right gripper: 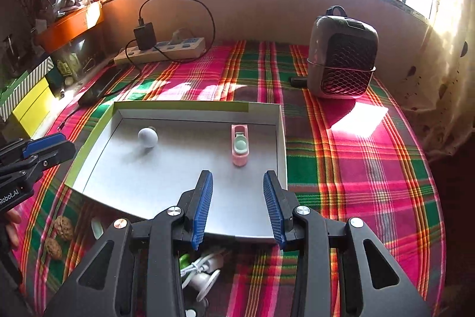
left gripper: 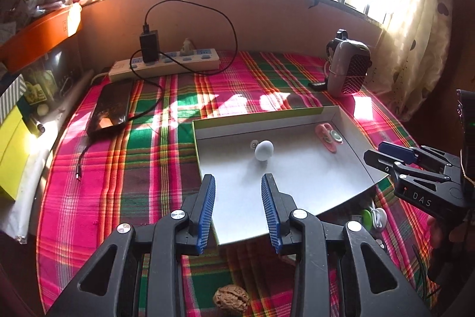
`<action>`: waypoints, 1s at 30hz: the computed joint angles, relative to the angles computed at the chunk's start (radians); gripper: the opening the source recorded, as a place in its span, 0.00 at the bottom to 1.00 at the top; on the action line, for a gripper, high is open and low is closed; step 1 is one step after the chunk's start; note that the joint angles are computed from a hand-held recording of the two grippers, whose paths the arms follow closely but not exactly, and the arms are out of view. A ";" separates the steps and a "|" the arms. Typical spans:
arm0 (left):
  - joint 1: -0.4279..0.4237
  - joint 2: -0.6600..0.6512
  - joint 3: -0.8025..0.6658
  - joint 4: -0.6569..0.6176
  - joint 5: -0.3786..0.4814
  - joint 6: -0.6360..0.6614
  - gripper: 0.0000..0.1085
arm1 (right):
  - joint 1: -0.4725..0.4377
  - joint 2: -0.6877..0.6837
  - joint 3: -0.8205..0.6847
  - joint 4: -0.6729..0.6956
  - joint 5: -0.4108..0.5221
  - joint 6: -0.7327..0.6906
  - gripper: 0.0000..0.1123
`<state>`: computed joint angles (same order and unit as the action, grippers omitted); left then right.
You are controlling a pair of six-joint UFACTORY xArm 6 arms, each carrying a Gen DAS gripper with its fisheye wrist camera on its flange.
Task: Organize objects
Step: 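Withdraw both tools from the box back toward the items on the cloth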
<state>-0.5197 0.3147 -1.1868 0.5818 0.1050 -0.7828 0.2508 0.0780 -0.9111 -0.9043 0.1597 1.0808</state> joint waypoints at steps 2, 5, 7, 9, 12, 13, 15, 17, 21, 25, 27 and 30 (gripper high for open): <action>0.011 -0.033 0.042 0.081 -0.017 -0.083 0.28 | -0.002 -0.031 0.031 -0.051 -0.007 0.060 0.33; 0.028 -0.083 0.101 0.220 -0.042 -0.226 0.28 | -0.003 -0.080 0.078 -0.118 -0.016 0.143 0.33; 0.044 -0.115 0.143 0.312 -0.068 -0.320 0.28 | -0.004 -0.110 0.107 -0.169 -0.021 0.199 0.33; 0.058 -0.143 0.180 0.405 -0.087 -0.418 0.28 | -0.004 -0.137 0.133 -0.226 -0.024 0.259 0.33; 0.075 -0.176 0.226 0.509 -0.106 -0.530 0.28 | 0.000 -0.169 0.172 -0.291 -0.039 0.340 0.33; 0.081 -0.187 0.240 0.558 -0.115 -0.580 0.28 | 0.001 -0.177 0.183 -0.308 -0.044 0.362 0.34; 0.090 -0.199 0.258 0.630 -0.129 -0.654 0.28 | 0.006 -0.192 0.204 -0.344 -0.045 0.405 0.41; 0.092 -0.203 0.272 0.670 -0.139 -0.700 0.28 | 0.010 -0.204 0.222 -0.367 -0.043 0.436 0.43; 0.087 -0.205 0.281 0.807 -0.141 -0.851 0.30 | 0.015 -0.217 0.255 -0.398 -0.063 0.472 0.43; 0.080 -0.207 0.303 0.823 -0.150 -0.868 0.31 | 0.025 -0.228 0.277 -0.428 -0.058 0.489 0.43; 0.079 -0.207 0.304 0.858 -0.158 -0.906 0.31 | 0.021 -0.225 0.279 -0.467 -0.079 0.528 0.43; 0.072 -0.213 0.308 0.898 -0.153 -0.946 0.31 | 0.025 -0.214 0.274 -0.502 -0.095 0.548 0.43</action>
